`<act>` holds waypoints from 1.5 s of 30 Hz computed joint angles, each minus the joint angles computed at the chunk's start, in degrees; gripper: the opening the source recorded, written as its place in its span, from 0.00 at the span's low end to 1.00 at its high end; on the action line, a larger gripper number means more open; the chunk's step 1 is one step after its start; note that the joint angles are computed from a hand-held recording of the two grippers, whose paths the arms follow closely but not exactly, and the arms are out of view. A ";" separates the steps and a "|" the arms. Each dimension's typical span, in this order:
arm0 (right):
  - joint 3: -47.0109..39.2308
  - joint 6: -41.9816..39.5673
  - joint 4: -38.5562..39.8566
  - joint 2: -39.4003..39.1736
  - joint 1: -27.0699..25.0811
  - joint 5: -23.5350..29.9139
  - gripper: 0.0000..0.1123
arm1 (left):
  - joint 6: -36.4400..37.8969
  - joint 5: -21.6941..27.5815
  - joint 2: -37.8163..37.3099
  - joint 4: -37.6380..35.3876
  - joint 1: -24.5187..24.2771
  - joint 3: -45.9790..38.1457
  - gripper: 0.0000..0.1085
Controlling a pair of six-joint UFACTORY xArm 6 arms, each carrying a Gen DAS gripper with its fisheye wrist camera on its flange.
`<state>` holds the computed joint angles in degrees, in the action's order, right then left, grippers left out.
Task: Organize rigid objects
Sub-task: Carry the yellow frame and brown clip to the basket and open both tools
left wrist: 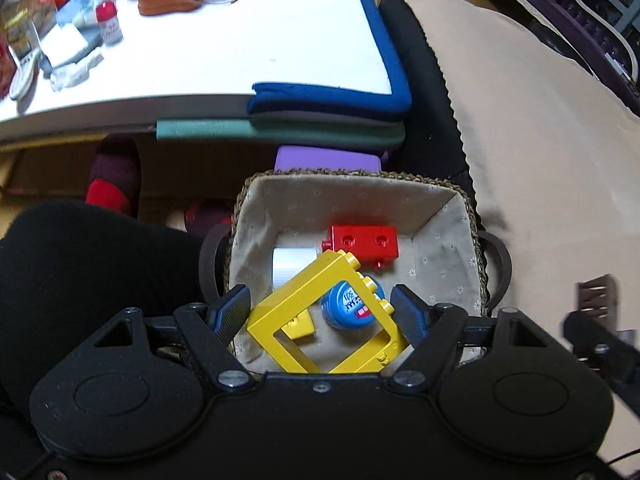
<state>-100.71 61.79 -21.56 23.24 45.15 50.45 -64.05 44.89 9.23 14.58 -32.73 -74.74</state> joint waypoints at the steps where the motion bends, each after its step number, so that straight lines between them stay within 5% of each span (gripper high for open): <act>1: -1.41 -0.58 0.91 1.11 0.04 0.85 0.39 | -0.42 0.47 0.02 0.64 -0.07 -0.13 0.66; 23: -17.97 -5.26 4.33 13.27 0.88 8.27 0.39 | 0.59 2.62 1.21 -2.16 0.47 -1.20 0.67; 27: -19.32 -5.13 3.63 14.10 0.90 8.61 0.46 | 0.85 1.57 0.83 -2.71 0.66 -0.56 0.70; 45: -11.69 -2.06 1.76 9.36 0.23 7.90 0.46 | 2.80 0.35 1.38 -1.31 -0.26 -1.46 0.77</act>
<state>-112.40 59.73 -19.80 32.60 45.38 58.35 -61.25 45.24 10.61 13.27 -32.99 -76.20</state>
